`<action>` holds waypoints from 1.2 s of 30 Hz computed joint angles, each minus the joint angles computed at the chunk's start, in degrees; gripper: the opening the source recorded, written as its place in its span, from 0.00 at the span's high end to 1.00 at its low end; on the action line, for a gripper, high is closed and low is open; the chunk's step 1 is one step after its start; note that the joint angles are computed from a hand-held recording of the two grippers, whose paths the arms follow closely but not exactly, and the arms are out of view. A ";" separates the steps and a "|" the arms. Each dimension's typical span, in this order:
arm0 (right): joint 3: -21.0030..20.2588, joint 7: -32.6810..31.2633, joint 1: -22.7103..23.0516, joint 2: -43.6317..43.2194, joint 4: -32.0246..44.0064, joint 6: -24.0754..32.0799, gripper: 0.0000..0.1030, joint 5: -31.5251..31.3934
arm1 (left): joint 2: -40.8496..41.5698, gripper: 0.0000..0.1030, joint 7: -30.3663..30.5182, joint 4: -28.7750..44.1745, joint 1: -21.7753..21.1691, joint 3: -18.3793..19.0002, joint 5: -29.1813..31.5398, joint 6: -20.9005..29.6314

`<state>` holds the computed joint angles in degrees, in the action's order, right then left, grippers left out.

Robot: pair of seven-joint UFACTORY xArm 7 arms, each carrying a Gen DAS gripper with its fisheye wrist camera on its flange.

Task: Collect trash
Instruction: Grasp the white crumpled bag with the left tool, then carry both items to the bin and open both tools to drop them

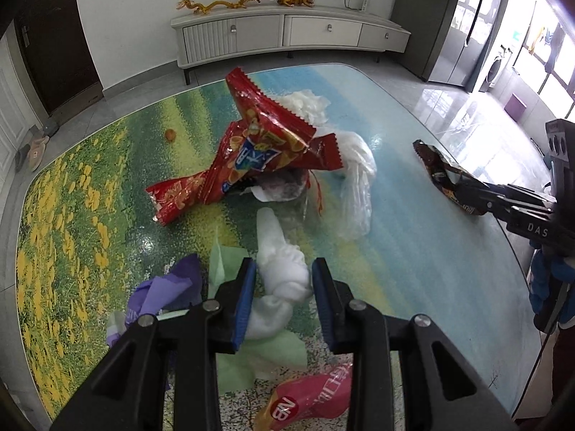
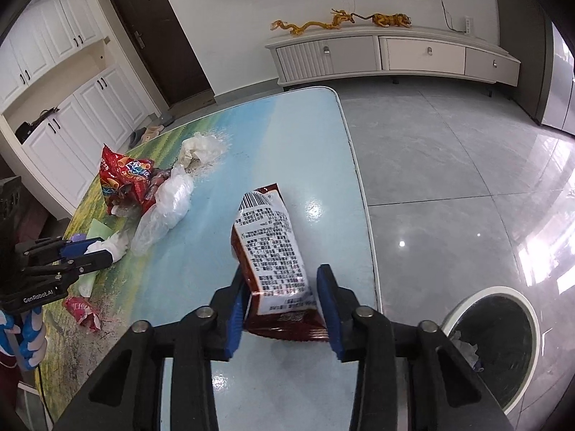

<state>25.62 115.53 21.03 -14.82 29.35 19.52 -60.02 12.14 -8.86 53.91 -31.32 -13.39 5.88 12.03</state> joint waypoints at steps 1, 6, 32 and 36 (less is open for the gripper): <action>0.03 -0.13 0.08 -0.10 -0.07 -0.10 0.70 -0.16 | 0.04 0.73 -0.97 0.02 -0.67 0.65 1.06 -0.25; 1.03 0.26 0.67 -0.87 0.06 -0.51 0.73 -1.50 | -1.05 0.78 -2.30 -0.82 -0.48 0.21 0.56 -2.15; 10.02 -8.31 17.52 -39.09 -12.89 25.36 0.73 32.31 | -12.97 0.79 30.14 -0.17 -11.82 -4.33 -45.43 -4.21; 11.67 -7.81 26.22 -50.54 -17.54 39.64 0.73 42.31 | -5.81 0.79 25.72 7.95 -12.40 -8.18 -38.35 -2.29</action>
<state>37.30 107.72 47.24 -65.36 11.81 59.16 -17.70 6.34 16.86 61.86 -43.71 -21.57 -32.47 9.75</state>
